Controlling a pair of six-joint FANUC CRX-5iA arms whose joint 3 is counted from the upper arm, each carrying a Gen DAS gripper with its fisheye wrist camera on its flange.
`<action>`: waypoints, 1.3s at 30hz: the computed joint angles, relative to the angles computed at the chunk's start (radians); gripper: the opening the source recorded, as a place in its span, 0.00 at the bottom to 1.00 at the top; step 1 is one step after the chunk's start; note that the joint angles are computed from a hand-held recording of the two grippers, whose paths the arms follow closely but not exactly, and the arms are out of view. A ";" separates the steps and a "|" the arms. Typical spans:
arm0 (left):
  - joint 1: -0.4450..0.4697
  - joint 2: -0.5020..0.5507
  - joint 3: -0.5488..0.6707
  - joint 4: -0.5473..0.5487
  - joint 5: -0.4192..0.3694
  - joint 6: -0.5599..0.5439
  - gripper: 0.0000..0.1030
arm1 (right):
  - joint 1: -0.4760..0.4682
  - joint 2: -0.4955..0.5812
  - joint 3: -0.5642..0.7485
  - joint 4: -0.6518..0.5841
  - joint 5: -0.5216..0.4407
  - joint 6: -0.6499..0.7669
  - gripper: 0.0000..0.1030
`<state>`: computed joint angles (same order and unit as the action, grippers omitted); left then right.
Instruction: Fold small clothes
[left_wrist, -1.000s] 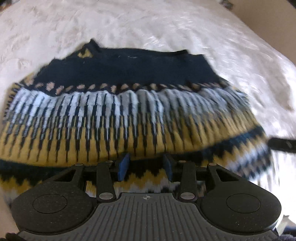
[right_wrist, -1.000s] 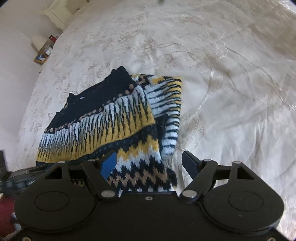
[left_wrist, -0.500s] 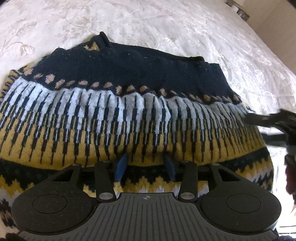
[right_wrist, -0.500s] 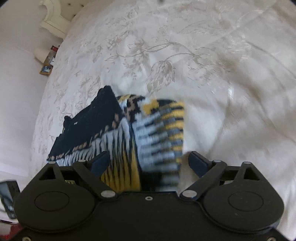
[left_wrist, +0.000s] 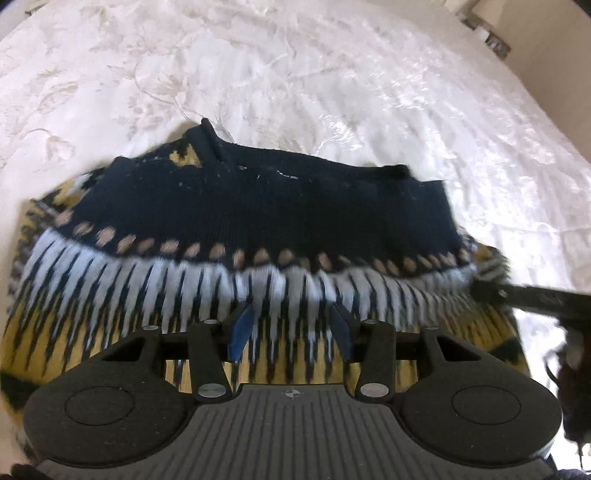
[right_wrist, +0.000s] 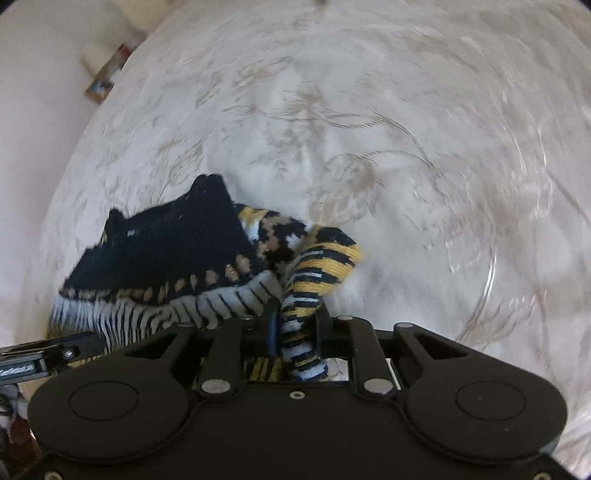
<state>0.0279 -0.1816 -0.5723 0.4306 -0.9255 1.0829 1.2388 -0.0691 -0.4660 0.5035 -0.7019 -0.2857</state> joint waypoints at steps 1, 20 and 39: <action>-0.012 0.021 0.012 -0.014 0.011 0.017 0.43 | 0.003 -0.006 -0.013 0.015 0.012 -0.021 0.27; -0.160 0.127 0.131 -0.228 0.043 0.253 0.59 | 0.008 -0.165 -0.249 0.161 0.338 -0.355 0.87; -0.114 0.118 0.171 -0.156 0.039 0.238 0.58 | 0.026 -0.137 -0.216 0.090 0.335 -0.331 0.60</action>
<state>-0.0856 -0.0640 -0.4018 0.2742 -0.8863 1.3205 1.2652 -0.2056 -0.6817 0.5937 -0.3674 -0.6167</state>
